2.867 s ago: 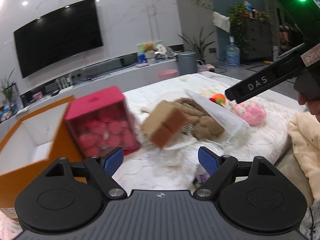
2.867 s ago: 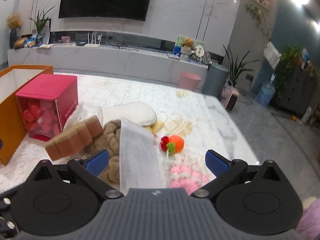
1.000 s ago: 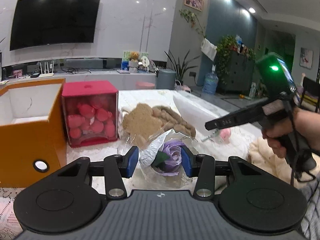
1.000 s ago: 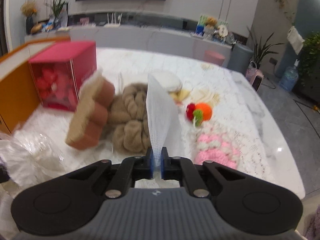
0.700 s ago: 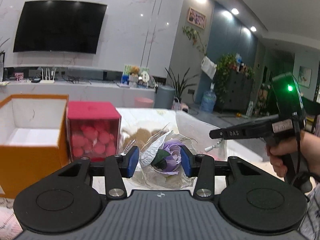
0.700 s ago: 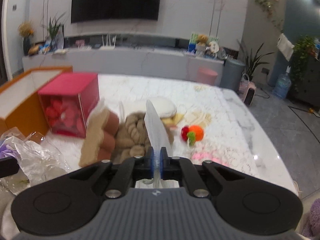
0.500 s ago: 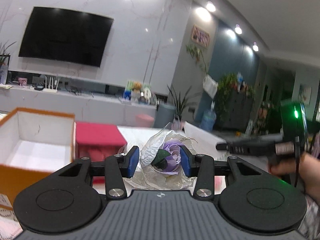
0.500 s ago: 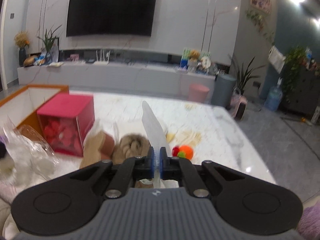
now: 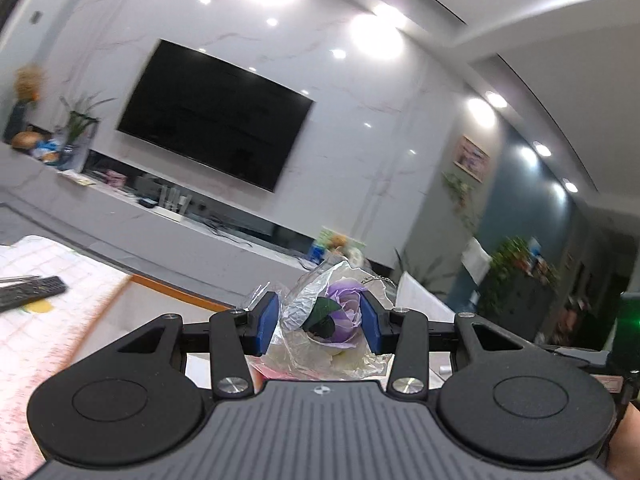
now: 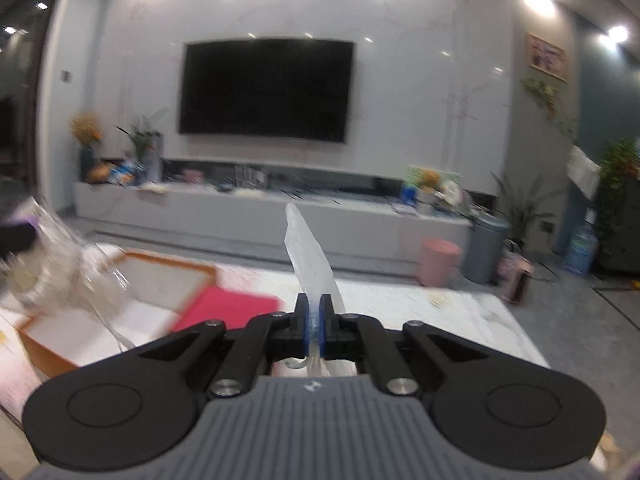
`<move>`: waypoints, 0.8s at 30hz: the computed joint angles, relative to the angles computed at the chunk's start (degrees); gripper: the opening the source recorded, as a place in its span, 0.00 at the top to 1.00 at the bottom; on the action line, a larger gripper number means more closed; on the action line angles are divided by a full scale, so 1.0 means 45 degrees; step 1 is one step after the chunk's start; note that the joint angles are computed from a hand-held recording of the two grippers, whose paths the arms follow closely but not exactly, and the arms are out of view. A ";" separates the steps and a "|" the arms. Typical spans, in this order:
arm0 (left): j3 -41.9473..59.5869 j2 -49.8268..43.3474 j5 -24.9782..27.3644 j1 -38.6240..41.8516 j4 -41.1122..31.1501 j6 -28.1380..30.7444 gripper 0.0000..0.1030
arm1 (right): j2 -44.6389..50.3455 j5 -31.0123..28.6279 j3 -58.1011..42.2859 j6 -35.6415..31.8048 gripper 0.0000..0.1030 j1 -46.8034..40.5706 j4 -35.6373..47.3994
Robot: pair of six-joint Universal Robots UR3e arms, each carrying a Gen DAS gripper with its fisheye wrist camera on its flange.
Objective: Organize soft objects
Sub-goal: 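Lift and carry the flower with the left tool while the right tool carries the sheet over the orange box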
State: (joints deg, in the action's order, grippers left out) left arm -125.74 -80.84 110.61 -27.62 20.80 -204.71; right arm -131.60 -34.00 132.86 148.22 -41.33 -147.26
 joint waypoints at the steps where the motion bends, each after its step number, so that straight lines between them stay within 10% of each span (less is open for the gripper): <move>1: -0.0202 0.0438 -0.0099 0.0324 -0.0231 -0.0025 0.52 | 0.0565 -0.0226 -0.0353 0.0725 0.99 0.0812 -0.0807; 7: -0.1131 0.2236 -0.0600 0.2172 -0.0759 -0.0173 0.52 | 0.4198 -0.2414 -0.2236 0.4386 0.99 0.5885 -0.5358; 12: -0.2471 0.4786 -0.3479 0.5564 -0.2331 -0.1224 0.52 | 0.7159 -0.4314 -0.3675 0.5865 0.99 0.9499 -0.7383; 24: -0.2123 0.6886 -0.8223 1.1124 -0.3464 -0.2349 0.52 | 1.1693 -0.5846 -0.5505 0.7700 0.99 1.2356 -0.8571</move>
State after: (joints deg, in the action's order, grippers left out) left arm -135.29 -49.85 73.61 22.44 5.22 -215.28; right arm -78.98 -60.30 108.09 182.87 14.28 -185.83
